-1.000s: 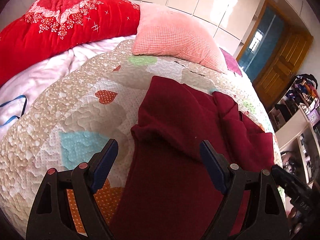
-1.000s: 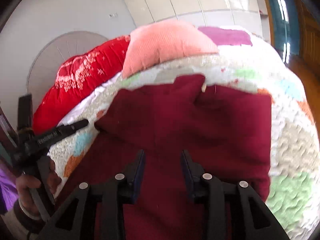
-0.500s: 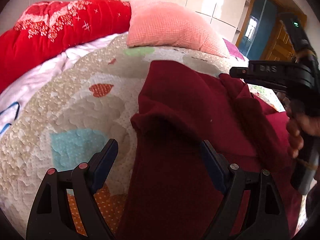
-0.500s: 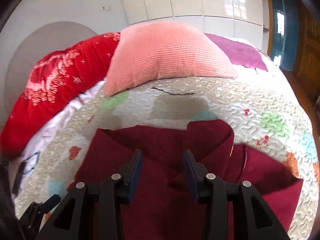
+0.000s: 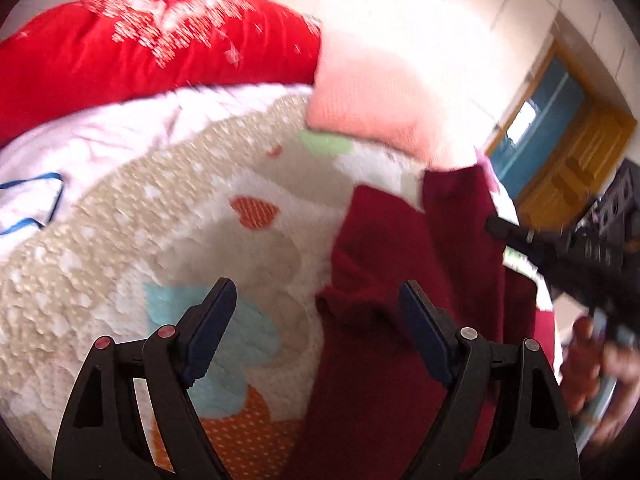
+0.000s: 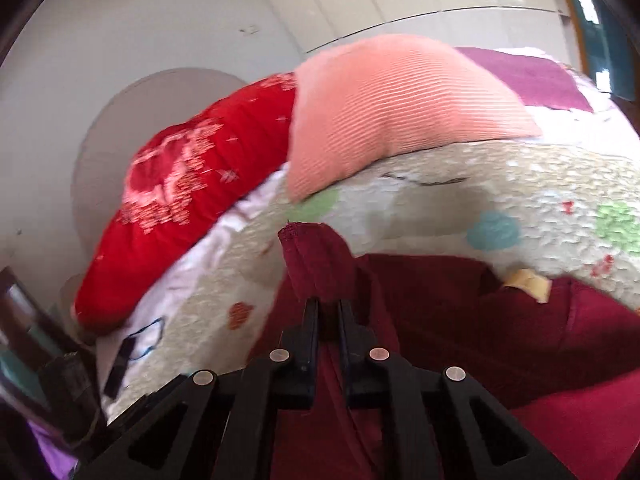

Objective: Fold small clothes
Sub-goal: 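Fold the held side over the sweater body with the right tool and release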

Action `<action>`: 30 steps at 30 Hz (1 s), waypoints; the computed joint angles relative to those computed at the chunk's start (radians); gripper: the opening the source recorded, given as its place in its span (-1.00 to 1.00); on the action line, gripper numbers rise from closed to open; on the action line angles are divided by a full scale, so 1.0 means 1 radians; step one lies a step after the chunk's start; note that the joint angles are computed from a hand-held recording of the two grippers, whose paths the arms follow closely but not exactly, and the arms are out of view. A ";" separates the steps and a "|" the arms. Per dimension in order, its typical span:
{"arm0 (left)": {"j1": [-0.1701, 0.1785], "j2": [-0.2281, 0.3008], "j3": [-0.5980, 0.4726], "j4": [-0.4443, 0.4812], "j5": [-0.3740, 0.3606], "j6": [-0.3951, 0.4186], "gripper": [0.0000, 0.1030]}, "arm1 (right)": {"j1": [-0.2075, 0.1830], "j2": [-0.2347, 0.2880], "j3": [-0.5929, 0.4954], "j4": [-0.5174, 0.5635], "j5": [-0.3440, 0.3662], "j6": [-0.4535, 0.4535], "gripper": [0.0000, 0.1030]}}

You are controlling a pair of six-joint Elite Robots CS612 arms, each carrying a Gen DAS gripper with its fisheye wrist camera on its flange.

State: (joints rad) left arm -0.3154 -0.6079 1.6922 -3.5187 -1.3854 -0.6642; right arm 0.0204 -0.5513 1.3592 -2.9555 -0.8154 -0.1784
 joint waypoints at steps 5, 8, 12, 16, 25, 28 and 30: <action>0.002 -0.005 0.005 -0.003 0.029 0.011 0.63 | 0.015 -0.017 0.042 0.086 -0.057 -0.085 -0.40; 0.002 -0.004 0.004 -0.007 0.031 0.026 0.63 | -0.032 -0.053 0.128 -0.063 -0.114 -0.041 -0.24; -0.006 -0.002 -0.003 0.010 0.045 0.047 0.63 | -0.072 -0.101 0.229 -0.285 -0.437 -0.001 0.01; -0.014 -0.007 -0.024 0.069 0.043 0.076 0.63 | -0.103 -0.093 0.226 -0.277 -0.647 0.117 0.38; -0.037 0.027 -0.155 0.268 0.154 0.165 0.63 | -0.130 -0.026 0.173 -0.258 -0.460 0.198 -0.53; -0.035 0.042 -0.184 0.329 0.126 0.170 0.63 | -0.147 -0.029 0.193 -0.358 -0.468 0.259 -0.81; -0.040 0.049 -0.191 0.358 0.136 0.177 0.63 | -0.154 -0.027 0.199 -0.407 -0.537 0.340 -0.82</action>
State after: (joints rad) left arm -0.3549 -0.5586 1.5011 -3.1611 -1.2491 -0.4876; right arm -0.1341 -0.5780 1.5585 -3.3621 -1.3524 0.1615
